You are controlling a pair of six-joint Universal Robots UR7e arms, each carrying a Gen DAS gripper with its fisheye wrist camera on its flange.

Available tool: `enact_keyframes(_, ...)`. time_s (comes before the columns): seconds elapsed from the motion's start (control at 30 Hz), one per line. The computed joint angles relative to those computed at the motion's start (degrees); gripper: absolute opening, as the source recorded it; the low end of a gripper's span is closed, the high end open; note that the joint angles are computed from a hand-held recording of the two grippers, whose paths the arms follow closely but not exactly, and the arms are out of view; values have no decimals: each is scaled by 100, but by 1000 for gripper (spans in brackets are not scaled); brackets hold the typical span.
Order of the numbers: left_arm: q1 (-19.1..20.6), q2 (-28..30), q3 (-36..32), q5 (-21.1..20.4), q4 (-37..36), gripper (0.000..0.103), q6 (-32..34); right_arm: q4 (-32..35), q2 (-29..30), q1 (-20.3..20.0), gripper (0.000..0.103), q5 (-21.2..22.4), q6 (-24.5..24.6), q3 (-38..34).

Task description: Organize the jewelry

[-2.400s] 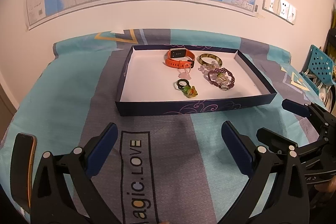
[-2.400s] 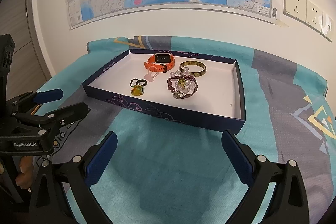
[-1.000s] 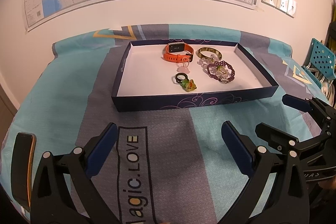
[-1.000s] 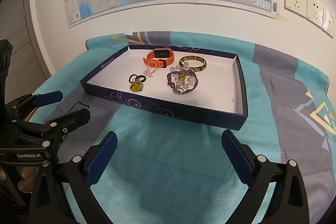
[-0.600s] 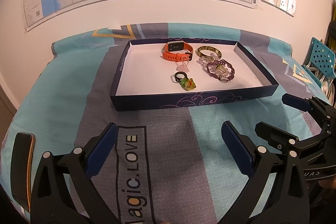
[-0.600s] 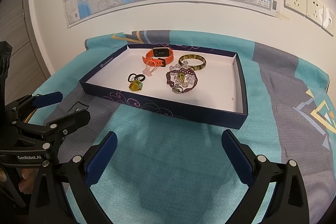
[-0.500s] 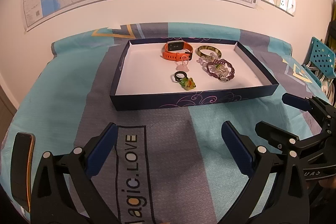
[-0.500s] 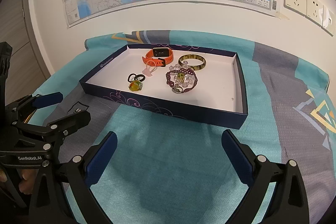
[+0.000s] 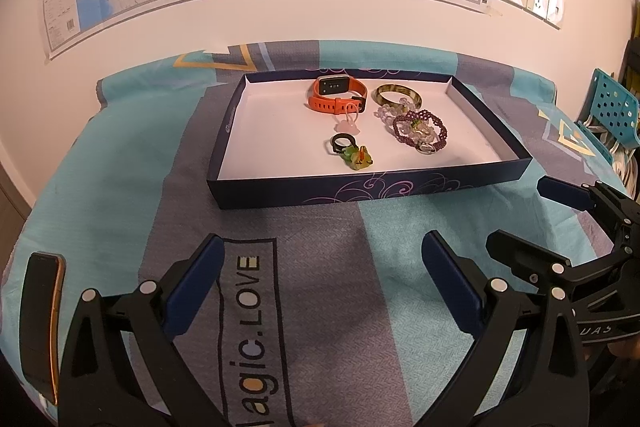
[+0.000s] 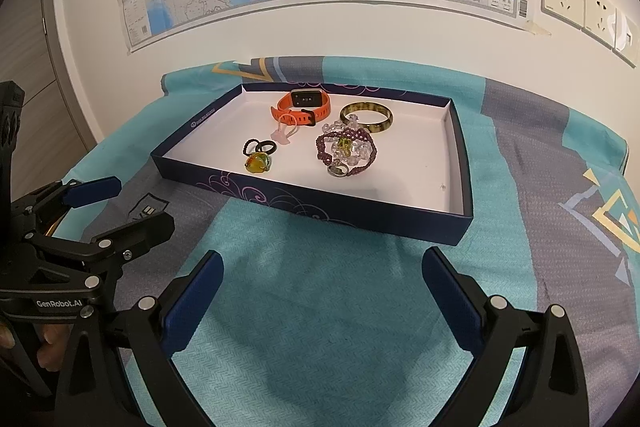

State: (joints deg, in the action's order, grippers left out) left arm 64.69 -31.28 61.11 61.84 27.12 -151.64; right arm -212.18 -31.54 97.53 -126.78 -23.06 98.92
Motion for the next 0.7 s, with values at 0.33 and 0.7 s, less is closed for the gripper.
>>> enact_keyframes(0.33, -1, 16, -32, -13, 27, 97, -17, 37, -6, -6, 96, -11, 24, -17)
enact_keyframes(0.7, 29, 64, -122, -9, 99, 97, -17, 85, -19, -22, 96, 4, 52, -15)
